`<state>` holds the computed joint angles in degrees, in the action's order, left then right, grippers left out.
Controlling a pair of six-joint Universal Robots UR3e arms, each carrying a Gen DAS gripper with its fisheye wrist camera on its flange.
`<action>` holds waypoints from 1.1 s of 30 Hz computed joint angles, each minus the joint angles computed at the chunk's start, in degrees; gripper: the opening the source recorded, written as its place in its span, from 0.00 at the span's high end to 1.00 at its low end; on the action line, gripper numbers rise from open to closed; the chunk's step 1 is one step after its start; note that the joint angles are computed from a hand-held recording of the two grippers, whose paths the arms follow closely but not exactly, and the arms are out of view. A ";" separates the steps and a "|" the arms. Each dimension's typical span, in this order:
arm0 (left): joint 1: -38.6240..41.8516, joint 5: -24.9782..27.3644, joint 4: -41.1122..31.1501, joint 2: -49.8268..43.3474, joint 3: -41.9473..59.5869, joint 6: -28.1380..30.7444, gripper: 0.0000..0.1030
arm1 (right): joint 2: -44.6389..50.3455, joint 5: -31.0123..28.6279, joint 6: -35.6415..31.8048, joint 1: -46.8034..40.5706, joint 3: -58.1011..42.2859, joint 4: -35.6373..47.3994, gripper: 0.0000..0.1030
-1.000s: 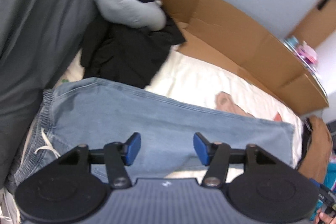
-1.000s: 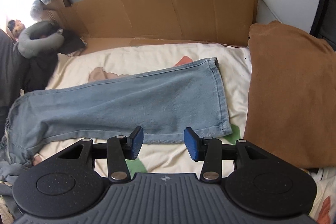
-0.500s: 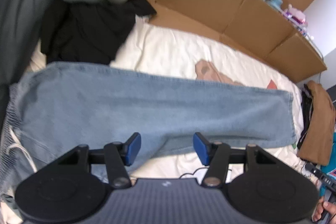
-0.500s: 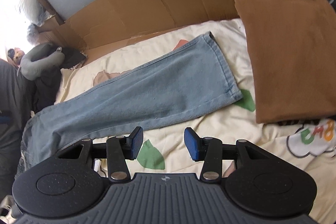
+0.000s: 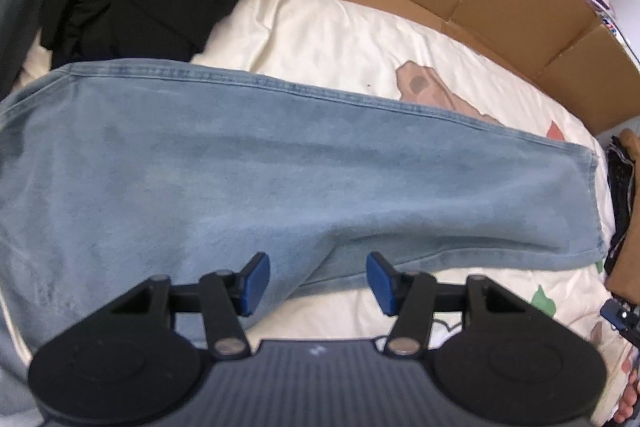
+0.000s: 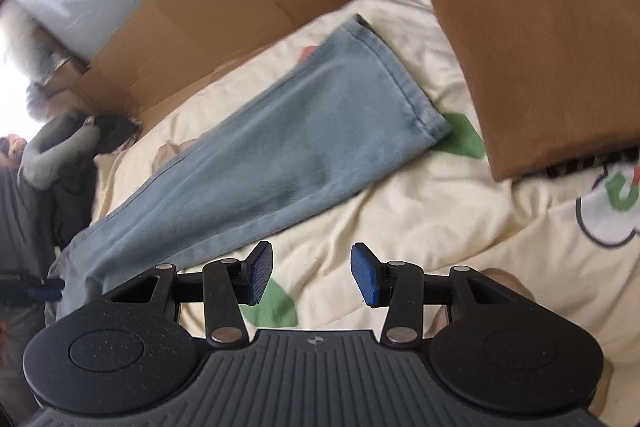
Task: Fold clothes
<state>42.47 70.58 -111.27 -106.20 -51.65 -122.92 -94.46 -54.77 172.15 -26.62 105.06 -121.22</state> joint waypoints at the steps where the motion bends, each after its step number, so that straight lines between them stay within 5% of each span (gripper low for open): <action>1: -0.38 0.23 1.04 -0.09 -1.05 0.32 0.48 | 0.59 -0.29 0.63 0.11 0.49 -0.77 0.51; 13: 1.05 2.31 8.38 9.34 -20.37 15.79 0.53 | 8.18 -1.04 7.89 0.84 1.12 -11.74 0.51; 30: 9.92 0.87 15.49 19.25 -35.44 26.66 0.53 | 23.90 -3.64 25.95 3.61 -5.40 -28.41 0.51; 32: 10.47 0.50 17.49 19.87 -36.84 27.54 0.53 | 25.30 -3.06 26.69 3.74 -7.04 -28.17 0.55; 33: 10.47 0.36 18.28 19.73 -37.15 27.42 0.53 | 25.73 -2.36 26.67 3.60 -8.00 -27.28 0.69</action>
<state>52.95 70.94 -92.99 -86.47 -88.80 -95.51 -68.73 -57.12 198.82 -23.02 97.06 -148.50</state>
